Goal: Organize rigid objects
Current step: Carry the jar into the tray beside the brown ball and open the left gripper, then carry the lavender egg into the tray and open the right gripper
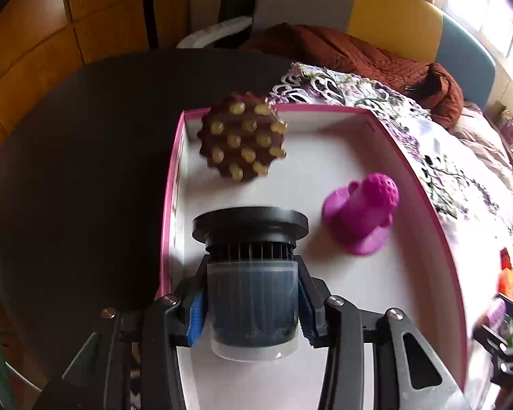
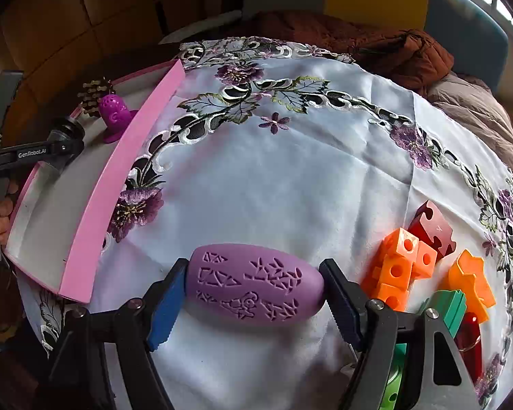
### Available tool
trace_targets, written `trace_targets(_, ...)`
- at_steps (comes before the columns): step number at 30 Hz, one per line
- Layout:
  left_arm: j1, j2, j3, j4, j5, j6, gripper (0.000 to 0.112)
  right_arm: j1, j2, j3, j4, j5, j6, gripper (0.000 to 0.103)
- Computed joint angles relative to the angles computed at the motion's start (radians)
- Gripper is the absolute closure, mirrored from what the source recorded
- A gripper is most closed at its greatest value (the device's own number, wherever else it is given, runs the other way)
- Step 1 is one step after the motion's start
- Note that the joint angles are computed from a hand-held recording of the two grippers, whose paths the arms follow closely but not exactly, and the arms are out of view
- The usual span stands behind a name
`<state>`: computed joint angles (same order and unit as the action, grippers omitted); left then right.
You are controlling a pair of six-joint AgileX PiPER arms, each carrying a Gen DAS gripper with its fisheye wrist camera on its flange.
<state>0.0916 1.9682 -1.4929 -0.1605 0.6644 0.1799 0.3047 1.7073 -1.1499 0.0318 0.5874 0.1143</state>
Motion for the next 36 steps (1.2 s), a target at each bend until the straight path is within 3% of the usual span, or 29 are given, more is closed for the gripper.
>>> trace_targets(6,-0.029,0.054,-0.09,0.047,0.031,-0.077,0.068,0.001,0.001,-0.002,0.0,-0.001,-0.001,0.027)
trace_targets(15,-0.032,0.026,-0.051,0.005,0.01,-0.071,0.065,0.01,0.004,0.0,-0.024,-0.009,0.019,0.026)
trace_targets(21,-0.01,-0.044,0.025,-0.064,-0.032,-0.001,0.054,0.018,-0.001,0.006,-0.053,-0.014,0.044,0.027)
trace_targets(30,0.031,-0.206,0.195,-0.195,-0.098,0.143,0.054,0.035,-0.002,0.01,-0.107,-0.018,0.093,0.027)
trace_targets(36,0.084,-0.308,0.307,-0.273,-0.078,0.229,0.054,0.052,-0.004,0.013,-0.161,-0.016,0.149,0.027)
